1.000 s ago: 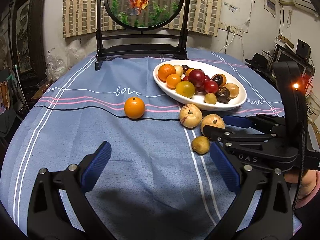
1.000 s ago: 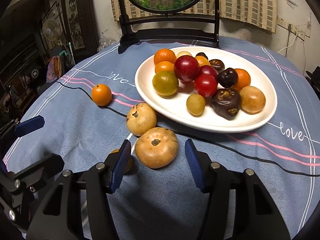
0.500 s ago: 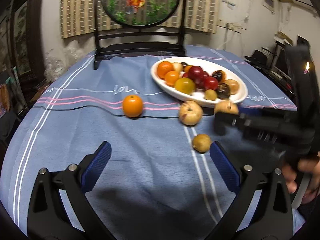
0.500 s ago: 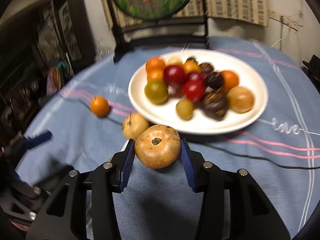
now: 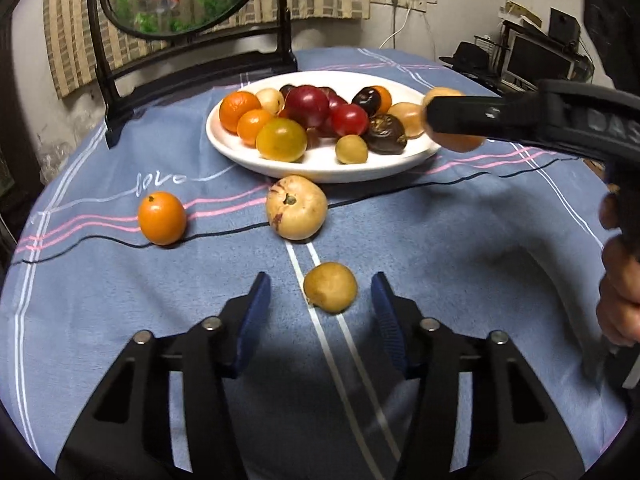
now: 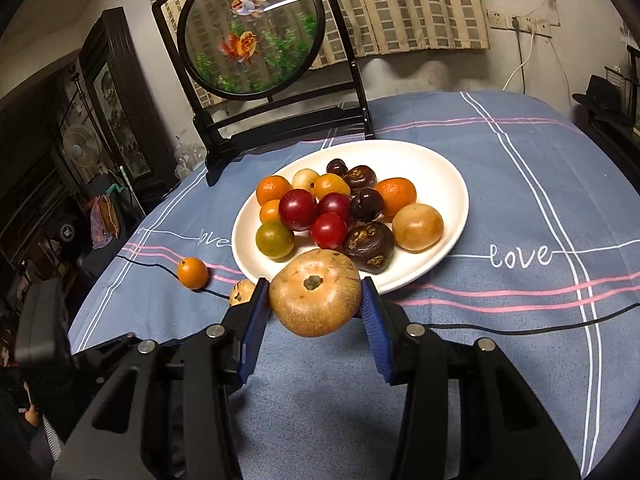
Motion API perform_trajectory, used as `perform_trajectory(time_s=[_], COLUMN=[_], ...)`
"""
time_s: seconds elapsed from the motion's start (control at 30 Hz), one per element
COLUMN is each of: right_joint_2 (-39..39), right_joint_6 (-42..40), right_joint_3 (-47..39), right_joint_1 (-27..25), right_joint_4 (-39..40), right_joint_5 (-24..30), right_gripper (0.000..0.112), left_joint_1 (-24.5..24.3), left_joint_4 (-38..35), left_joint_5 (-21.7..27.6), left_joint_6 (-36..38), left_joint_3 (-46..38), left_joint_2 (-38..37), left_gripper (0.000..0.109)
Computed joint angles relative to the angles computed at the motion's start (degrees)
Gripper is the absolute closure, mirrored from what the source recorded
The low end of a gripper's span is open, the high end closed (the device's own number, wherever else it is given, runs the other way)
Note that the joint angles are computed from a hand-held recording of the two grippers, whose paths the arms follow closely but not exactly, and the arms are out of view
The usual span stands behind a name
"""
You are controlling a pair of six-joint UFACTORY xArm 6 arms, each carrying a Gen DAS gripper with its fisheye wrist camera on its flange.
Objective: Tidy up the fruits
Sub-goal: 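Grasp a large pale pear with the right tool while the left tool grasps a small yellow pear, then carry both pears onto the white plate and open both tools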
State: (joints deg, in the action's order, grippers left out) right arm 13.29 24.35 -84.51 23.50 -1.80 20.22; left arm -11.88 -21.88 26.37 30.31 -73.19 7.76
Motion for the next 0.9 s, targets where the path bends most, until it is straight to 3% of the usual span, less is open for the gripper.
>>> perform_trajectory(time_s=[0.07,0.4,0.6,0.9], right_joint_2=[0.1,-0.3,-0.1,0.0], right_joint_6=[-0.5,-0.2,0.4,0.6], right_joint_3=[-0.2,0.1,0.0,-0.1], right_joint_1=[0.1,-0.1,-0.2,-0.2], right_joint_4=[0.7,0.7,0.1,-0.2], right_joint_5=[0.2,-0.2,0.1,0.4], right_gripper=[0.066,0.066,0.066,0.066], left_joint_1=[0.1,0.1,0.0,0.2], left_joint_4=[0.4,0.5,-0.8,-3.5], left_joint_5=[1.1,3.2,3.7,3.6], left_joint_6=[-0.7,-1.3,-0.6,1.0], left_joint_3=[-0.7,-2.0,-2.1,-1.3], left_joint_2=[0.5,1.6,1.6,0.6], left_gripper=[0.068,0.068,0.078,0.079])
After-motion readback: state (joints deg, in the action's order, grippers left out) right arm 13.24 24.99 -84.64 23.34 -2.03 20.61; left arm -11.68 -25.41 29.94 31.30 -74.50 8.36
